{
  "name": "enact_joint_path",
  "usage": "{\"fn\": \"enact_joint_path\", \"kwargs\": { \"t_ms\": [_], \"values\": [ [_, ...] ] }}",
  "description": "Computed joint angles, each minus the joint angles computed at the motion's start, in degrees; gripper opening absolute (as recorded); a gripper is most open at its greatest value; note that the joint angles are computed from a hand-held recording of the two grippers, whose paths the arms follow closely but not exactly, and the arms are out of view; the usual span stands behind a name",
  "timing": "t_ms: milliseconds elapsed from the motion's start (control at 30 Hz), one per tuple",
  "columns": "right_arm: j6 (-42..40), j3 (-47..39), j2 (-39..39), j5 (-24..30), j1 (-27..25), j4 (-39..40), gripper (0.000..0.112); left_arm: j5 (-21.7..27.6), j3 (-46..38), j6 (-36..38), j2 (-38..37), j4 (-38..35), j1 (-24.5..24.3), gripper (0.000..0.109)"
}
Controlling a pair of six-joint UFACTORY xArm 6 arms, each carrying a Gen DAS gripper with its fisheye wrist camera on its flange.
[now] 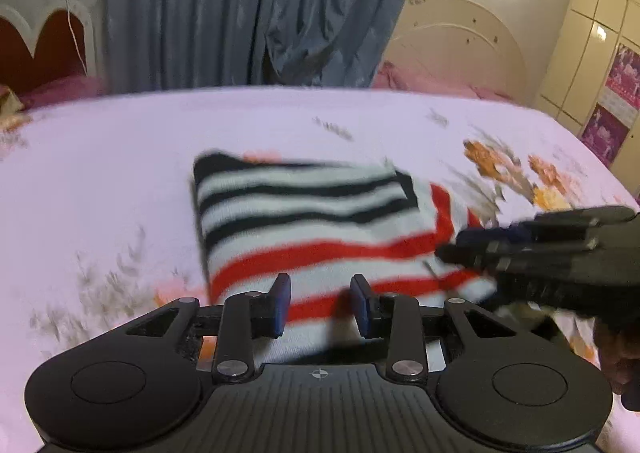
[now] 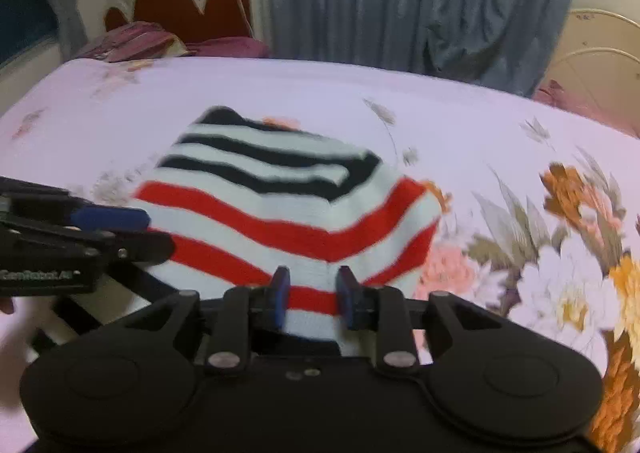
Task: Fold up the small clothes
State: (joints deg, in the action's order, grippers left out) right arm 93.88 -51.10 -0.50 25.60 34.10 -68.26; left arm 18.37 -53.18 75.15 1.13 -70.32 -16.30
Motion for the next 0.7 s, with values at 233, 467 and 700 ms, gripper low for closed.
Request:
{"fn": "enact_joint_path", "kwargs": {
  "t_ms": [233,467,700],
  "values": [
    [3.2,-3.6,5.9,-0.8,-3.9,1.5,0.029,-6.8,-3.2,-2.1,5.4,5.0,-3.5,0.034],
    [5.3,-2.9,5.2,0.0,-3.1,0.6,0.030,-8.4,-2.6,-1.2,5.0,3.3,-4.1,0.034],
    [-3.4,-3.2,4.6,0.4,-2.9,8.0,0.040,-10.7,-1.9,0.8,4.7,1.8,-5.1,0.036]
  ]
}}
